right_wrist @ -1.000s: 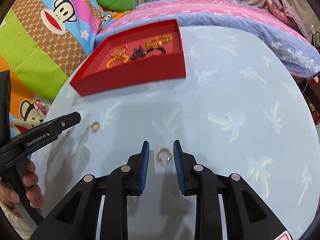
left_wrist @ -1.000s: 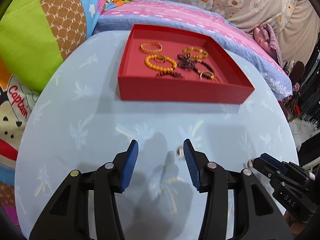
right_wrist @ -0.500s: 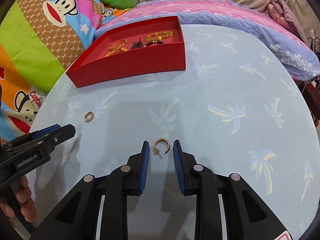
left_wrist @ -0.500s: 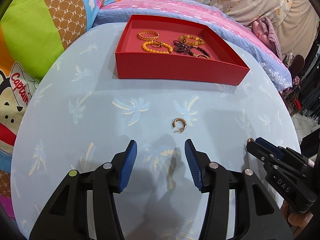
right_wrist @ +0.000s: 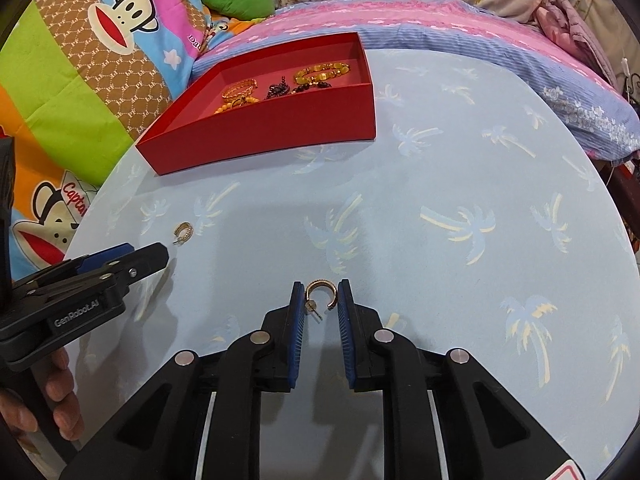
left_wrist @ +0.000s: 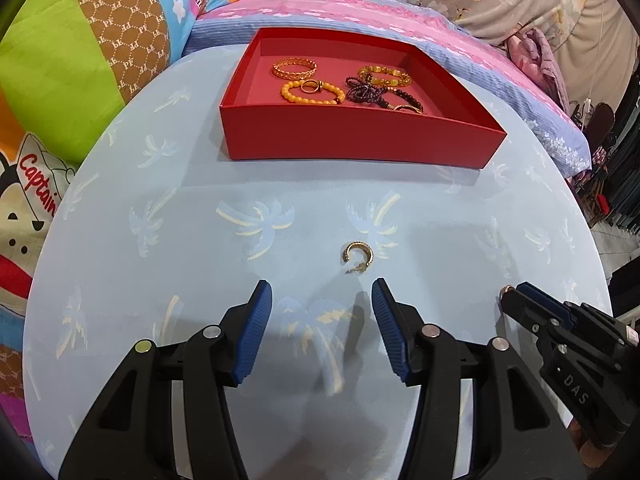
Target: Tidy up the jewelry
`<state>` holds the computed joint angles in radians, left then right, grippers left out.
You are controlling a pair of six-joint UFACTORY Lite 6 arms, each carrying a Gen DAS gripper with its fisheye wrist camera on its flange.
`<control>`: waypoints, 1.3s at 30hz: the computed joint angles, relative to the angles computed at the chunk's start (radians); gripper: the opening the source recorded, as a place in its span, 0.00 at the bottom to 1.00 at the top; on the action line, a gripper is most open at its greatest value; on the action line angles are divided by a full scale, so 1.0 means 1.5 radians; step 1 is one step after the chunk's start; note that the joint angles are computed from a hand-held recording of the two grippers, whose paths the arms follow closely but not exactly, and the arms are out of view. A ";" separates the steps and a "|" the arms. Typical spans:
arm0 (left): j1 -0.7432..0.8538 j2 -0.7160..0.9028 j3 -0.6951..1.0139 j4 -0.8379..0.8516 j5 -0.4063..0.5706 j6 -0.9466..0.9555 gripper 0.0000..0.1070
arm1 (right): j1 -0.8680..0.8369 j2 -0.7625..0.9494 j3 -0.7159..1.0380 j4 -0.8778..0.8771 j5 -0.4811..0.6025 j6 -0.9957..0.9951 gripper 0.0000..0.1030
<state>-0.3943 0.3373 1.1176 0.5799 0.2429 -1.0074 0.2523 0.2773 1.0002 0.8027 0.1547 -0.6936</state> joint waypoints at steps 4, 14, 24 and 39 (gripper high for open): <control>-0.007 0.020 0.024 0.026 0.013 -0.019 0.46 | -0.004 -0.001 -0.001 0.033 0.008 -0.033 0.16; -0.027 0.075 0.084 0.092 0.048 -0.071 0.45 | -0.011 0.007 0.007 0.058 0.019 -0.061 0.16; -0.030 0.105 0.124 0.062 0.046 -0.025 0.19 | -0.011 0.010 0.010 0.059 0.019 -0.061 0.16; -0.031 0.082 0.136 -0.049 0.048 0.085 0.15 | -0.006 0.002 0.040 0.015 0.045 -0.004 0.16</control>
<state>-0.4405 0.4601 1.3212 0.5060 0.3156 -0.8797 0.2435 0.2807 1.0598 0.8249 0.2229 -0.6993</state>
